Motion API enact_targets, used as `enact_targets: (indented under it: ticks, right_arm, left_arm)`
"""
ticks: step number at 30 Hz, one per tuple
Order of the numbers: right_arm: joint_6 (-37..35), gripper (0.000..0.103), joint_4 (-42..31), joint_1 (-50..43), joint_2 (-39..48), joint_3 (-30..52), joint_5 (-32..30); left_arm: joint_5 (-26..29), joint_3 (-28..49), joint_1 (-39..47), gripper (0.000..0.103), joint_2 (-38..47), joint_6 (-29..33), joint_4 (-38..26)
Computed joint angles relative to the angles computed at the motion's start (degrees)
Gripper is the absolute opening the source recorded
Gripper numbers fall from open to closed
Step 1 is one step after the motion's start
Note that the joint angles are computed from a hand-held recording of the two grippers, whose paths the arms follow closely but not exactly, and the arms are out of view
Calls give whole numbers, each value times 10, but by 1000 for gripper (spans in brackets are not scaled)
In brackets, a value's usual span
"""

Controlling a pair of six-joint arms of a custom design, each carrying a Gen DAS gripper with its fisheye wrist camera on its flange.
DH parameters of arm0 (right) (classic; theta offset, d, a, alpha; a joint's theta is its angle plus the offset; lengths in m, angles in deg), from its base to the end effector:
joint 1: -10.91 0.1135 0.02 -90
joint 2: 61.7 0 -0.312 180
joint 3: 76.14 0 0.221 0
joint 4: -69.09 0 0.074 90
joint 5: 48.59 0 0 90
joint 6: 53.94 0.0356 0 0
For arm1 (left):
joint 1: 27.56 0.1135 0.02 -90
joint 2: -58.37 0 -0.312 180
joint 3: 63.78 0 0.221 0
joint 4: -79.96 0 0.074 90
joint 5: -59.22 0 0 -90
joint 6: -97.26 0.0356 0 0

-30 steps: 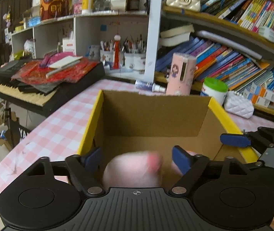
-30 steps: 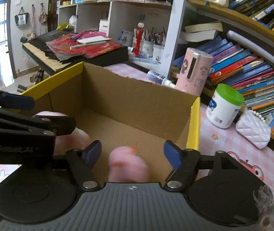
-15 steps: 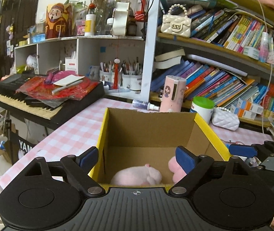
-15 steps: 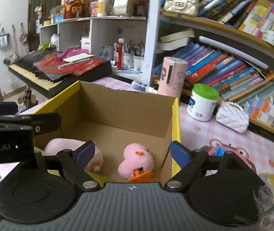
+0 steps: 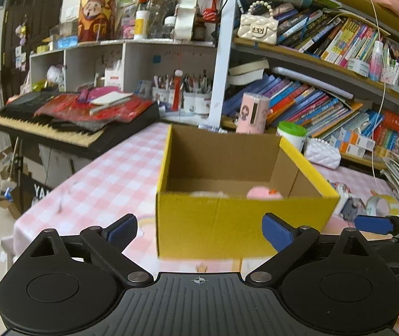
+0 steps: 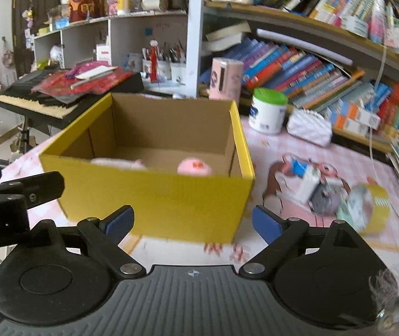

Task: Organize objects
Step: 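Open both tools to release the plush toys inside the box and lift out, then move both tools back toward the yellow tape roll and gadgets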

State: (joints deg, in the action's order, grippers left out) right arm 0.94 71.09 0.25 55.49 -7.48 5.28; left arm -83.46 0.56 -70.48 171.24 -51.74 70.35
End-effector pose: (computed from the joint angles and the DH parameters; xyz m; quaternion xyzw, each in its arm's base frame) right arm 0.3769 -0.0496 0.1509 -0.2993 0.8387 0.1284 0.4364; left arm 0.2668 -0.2095 0.1542 -0.2411 0.8363 0.0777 0.4863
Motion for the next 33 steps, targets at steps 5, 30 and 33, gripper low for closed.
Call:
enact_targets:
  ticks: [5,30,33]
  right_arm:
    - [-22,96,15,-29,-27,-63,3]
    - [-107,96,-1,-163,-72,-176,-23]
    - [-109,96,1,-181,-70,-176,-22]
  left_arm:
    - [1,-5,-34,99,-5,-76,-65]
    - [35,9,-144,99,14,-191,-153]
    - [42,12,-147,99,20,-171,-133]
